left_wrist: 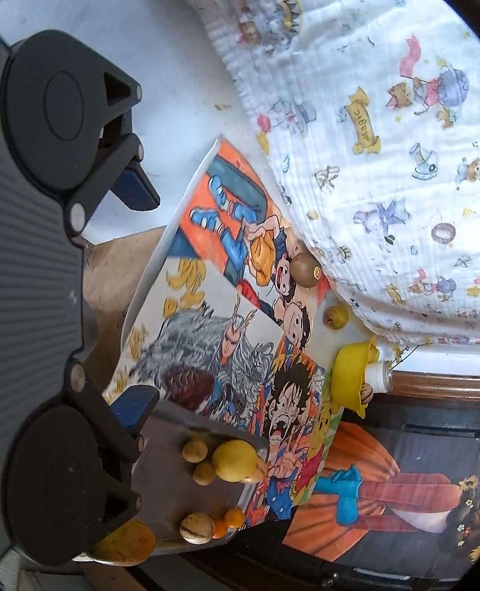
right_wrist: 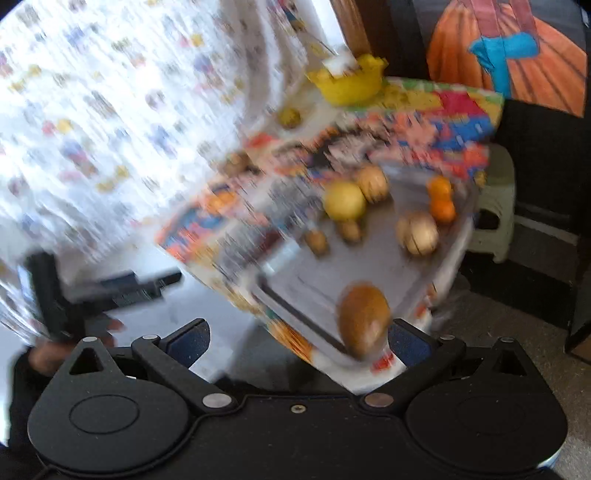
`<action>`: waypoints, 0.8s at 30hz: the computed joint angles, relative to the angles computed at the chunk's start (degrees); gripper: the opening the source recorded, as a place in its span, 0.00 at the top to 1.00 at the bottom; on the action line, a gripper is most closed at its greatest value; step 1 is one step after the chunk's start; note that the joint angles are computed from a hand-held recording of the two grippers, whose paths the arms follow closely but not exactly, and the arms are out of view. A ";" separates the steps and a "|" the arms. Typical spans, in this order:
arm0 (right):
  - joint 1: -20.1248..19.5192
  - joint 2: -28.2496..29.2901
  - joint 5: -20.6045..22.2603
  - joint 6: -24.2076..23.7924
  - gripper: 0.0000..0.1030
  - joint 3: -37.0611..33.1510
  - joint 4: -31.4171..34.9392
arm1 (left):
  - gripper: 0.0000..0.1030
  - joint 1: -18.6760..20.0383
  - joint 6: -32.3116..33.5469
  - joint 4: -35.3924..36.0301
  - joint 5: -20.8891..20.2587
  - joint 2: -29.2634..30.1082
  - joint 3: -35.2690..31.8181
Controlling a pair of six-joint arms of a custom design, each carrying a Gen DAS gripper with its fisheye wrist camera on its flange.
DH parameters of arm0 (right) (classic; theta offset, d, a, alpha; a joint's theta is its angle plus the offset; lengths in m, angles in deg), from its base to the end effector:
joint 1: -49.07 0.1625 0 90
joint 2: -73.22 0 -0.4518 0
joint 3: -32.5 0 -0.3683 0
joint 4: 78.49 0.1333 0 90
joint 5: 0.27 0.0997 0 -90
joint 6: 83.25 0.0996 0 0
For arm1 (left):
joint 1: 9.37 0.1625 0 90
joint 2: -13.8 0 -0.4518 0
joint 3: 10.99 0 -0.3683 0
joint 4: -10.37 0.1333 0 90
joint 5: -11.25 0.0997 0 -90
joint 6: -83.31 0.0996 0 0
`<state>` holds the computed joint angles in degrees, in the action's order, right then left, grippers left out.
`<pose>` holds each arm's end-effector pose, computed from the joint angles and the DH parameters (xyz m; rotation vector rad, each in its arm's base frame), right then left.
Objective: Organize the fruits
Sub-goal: 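Lift both open tools away from the tray toward the fruits by the wall, then lower the right tool to the second green pear while the left approaches the kiwi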
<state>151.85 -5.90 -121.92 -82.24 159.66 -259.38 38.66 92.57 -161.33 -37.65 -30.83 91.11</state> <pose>0.1813 -0.4329 0.3380 -0.0202 -2.5057 1.0549 -0.2811 -0.6097 0.1419 0.8858 2.3059 -0.7671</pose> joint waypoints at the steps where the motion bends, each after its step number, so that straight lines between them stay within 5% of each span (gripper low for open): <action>1: 1.20 -0.54 0.29 -0.14 0.00 -2.03 2.32 | 0.00 0.36 1.43 0.52 0.06 -0.33 -0.74; 5: 7.82 1.81 -4.22 -3.39 0.00 -16.31 13.54 | 0.00 1.06 9.60 -0.29 2.65 -0.41 -4.65; 8: 9.92 6.84 -4.80 -14.70 0.00 -29.10 18.13 | 0.00 1.40 13.36 0.06 2.51 0.10 -8.71; 11: 8.74 12.21 -1.52 -27.80 0.00 -40.19 22.98 | 0.00 1.90 14.08 -1.19 0.24 1.39 -12.35; 14: 5.84 17.53 2.04 -35.18 0.00 -49.51 28.13 | 0.00 2.25 11.94 -2.34 0.39 4.59 -16.46; 17: 2.92 25.16 1.98 -33.19 0.00 -62.73 35.77 | 0.00 2.90 8.15 -1.05 -0.41 8.50 -21.72; 21: -1.66 34.59 7.69 -24.29 0.00 -80.92 47.61 | 0.00 3.98 5.22 -0.31 -0.55 15.45 -30.54; 24: -4.80 44.23 7.84 -26.75 0.00 -97.29 57.55 | 0.00 5.25 2.03 3.05 -0.92 21.21 -38.42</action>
<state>147.04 38.33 -114.08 -108.98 62.37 -201.83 43.91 94.60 -158.28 -38.57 -9.61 52.69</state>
